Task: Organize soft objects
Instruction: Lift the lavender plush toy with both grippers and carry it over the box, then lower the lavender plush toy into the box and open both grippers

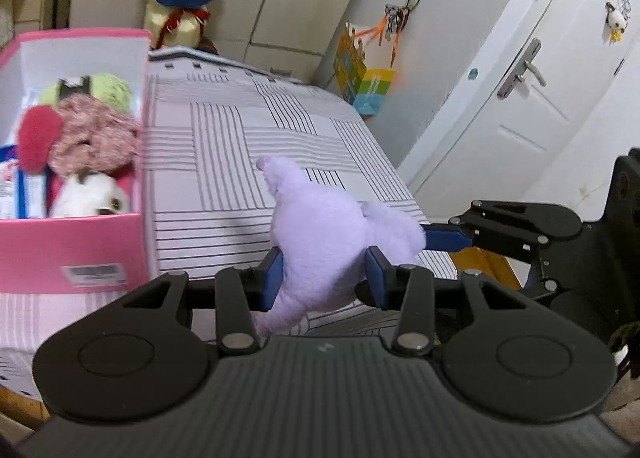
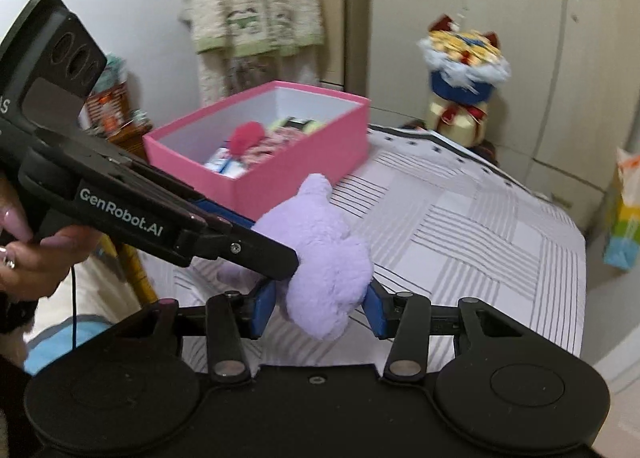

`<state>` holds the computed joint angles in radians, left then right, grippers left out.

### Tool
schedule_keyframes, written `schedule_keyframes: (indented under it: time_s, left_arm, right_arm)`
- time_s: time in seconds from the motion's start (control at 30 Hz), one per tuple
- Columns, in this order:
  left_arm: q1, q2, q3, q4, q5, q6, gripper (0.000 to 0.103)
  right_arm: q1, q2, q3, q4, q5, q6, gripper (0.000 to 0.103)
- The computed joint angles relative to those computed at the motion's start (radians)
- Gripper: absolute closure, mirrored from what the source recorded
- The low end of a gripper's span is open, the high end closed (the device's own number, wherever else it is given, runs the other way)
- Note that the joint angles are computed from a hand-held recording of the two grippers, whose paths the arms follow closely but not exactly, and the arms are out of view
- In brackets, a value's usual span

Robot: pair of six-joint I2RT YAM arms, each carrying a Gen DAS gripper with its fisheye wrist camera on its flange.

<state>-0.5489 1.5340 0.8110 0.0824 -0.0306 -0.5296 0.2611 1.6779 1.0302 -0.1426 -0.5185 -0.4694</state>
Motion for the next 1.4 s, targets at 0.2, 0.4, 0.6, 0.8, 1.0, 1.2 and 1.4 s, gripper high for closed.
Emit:
schedule_keyframes:
  time_s: [0.2,0.4,0.6,0.8,1.0,1.2,1.4]
  left_arm:
    - [-0.011,-0.144,-0.073,-0.007,-0.153,0.032,0.061]
    - [0.070,-0.278,-0.121,-0.052,-0.170,0.069,0.061]
    - [0.222,-0.341,-0.150,-0.060,-0.095,0.109,0.061]
    - [0.406,-0.232,-0.118,0.007,0.087,0.136,0.061]
    - [0.518,-0.028,0.025,0.039,0.195,0.164,0.061]
    - [0.561,0.150,0.184,0.001,0.217,0.180,0.061]
    - [0.582,0.247,0.284,-0.001,0.241,0.200,0.061]
  right_arm:
    - [0.071,-0.006,0.028,0.053,-0.006,0.085,0.051]
    - [0.146,0.054,0.123,0.071,-0.023,0.137,0.051]
    - [0.210,0.184,0.278,0.077,-0.040,0.164,0.051]
    - [0.259,0.324,0.429,0.083,0.023,0.183,0.051]
    - [0.271,0.500,0.631,0.089,0.063,0.255,0.051]
    - [0.282,0.654,0.828,0.040,0.098,0.282,0.051]
    - [0.302,0.701,0.856,0.125,0.195,0.294,0.051]
